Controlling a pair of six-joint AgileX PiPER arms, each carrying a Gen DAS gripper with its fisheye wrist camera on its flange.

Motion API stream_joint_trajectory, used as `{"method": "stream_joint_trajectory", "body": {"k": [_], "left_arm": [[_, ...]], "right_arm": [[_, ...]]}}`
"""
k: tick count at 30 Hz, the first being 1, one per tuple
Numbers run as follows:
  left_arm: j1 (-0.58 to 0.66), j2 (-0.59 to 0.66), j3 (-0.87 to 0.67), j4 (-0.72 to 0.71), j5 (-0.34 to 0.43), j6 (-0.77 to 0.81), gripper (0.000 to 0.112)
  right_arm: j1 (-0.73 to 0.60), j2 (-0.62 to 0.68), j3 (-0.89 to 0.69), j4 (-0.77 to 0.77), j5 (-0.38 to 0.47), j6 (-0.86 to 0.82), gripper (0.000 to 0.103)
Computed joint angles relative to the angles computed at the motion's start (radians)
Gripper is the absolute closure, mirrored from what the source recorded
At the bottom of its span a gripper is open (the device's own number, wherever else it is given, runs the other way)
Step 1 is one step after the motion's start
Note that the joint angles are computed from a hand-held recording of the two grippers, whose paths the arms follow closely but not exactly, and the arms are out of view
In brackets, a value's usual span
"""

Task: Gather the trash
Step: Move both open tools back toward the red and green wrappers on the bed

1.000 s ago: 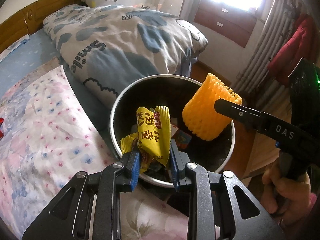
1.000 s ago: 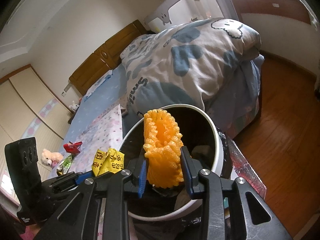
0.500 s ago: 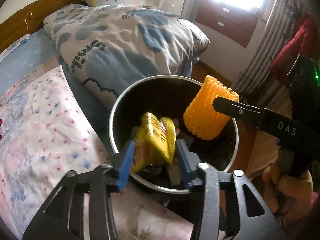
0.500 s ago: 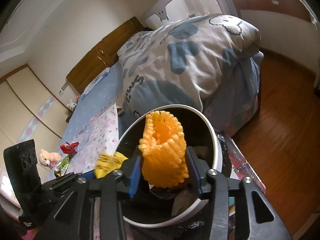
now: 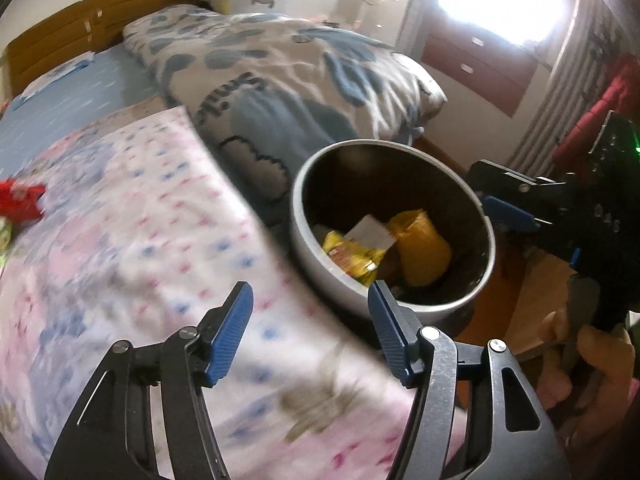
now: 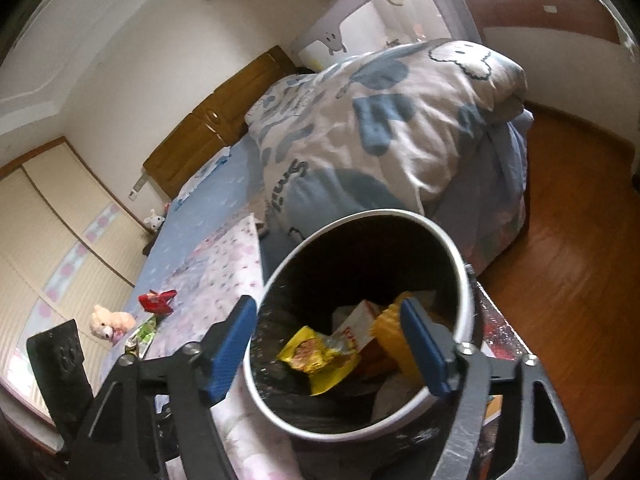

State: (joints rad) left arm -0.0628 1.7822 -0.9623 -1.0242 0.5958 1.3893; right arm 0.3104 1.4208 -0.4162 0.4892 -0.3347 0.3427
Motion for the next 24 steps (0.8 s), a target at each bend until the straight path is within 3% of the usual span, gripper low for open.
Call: {"method": "stream_joint_trajectory", "body": {"k": [8, 24], "left_arm": [[0.188, 0.006, 0.021, -0.021, 0.055, 0.049, 0.051], [0.482, 0.089, -0.067, -0.011, 0.088, 0.088, 0.051]], "right_arm": [[0.218, 0.07, -0.097, 0.342, -0.058, -0.308, 0.018], [0.35, 0.311, -0.356, 0.289, -0.019, -0.27, 0.015]]}}
